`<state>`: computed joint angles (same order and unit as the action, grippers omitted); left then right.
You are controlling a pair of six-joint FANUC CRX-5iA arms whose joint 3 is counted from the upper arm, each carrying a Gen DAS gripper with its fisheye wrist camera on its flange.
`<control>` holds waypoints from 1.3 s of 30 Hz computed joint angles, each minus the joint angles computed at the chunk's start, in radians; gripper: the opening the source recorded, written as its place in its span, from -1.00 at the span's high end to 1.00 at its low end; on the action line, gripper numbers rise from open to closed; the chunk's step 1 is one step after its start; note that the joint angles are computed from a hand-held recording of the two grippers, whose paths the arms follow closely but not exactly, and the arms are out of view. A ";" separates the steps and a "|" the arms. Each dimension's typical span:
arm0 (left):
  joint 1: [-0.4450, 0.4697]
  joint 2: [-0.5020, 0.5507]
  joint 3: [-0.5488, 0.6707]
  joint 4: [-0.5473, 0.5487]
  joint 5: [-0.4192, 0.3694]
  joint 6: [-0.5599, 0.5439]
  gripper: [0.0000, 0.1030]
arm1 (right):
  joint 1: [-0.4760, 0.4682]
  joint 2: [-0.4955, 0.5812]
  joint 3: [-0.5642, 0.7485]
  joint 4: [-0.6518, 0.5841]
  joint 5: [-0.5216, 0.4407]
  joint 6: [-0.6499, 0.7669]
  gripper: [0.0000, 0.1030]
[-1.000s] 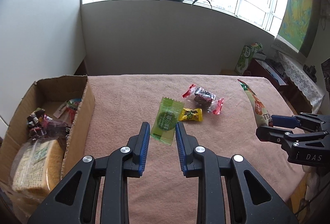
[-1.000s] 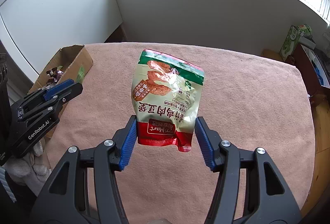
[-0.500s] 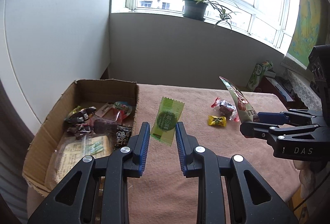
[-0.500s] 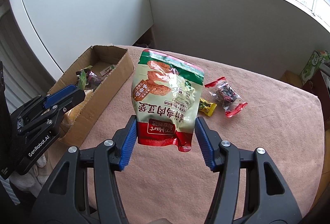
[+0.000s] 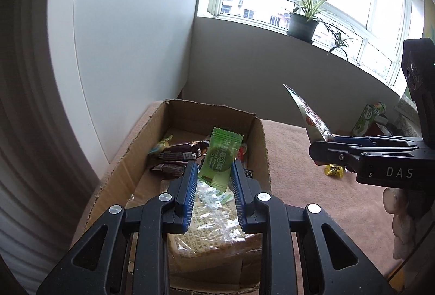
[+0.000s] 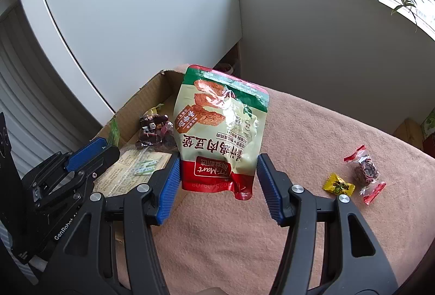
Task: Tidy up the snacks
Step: 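Carry both snacks into the cardboard box and open both tools, then move both tools back over the yellow candy and the clear candy bag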
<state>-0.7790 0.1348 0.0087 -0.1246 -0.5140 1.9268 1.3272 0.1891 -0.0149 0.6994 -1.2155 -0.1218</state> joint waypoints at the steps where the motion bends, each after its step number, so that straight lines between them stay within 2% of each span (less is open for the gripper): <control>1: 0.007 -0.001 -0.005 0.006 0.002 -0.005 0.54 | -0.010 0.013 0.016 -0.008 0.010 0.014 -0.13; 11: 0.063 0.003 -0.047 0.099 0.014 -0.066 0.54 | -0.079 0.119 0.127 -0.055 0.075 0.093 -0.18; 18: 0.072 0.008 -0.057 0.130 0.025 -0.093 0.51 | -0.093 0.123 0.127 -0.054 0.100 0.069 -0.31; 19: 0.070 0.008 -0.054 0.122 0.024 -0.086 0.45 | -0.092 0.120 0.123 -0.051 0.099 0.065 -0.33; 20: 0.067 0.009 -0.048 0.111 0.017 -0.072 0.27 | -0.091 0.115 0.118 -0.048 0.100 0.062 -0.34; 21: 0.069 0.007 -0.053 0.113 0.026 -0.074 0.00 | -0.088 0.111 0.112 -0.040 0.099 0.054 -0.40; 23: 0.064 0.004 -0.050 0.090 0.031 -0.052 -0.25 | -0.082 0.096 0.092 -0.012 0.099 0.027 -0.50; 25: 0.064 -0.002 -0.058 0.092 0.037 -0.052 -0.25 | -0.076 0.080 0.070 0.014 0.102 0.002 -0.61; 39: 0.029 0.005 -0.026 0.056 0.025 -0.020 -0.31 | -0.021 -0.019 -0.023 0.074 0.020 -0.084 -0.70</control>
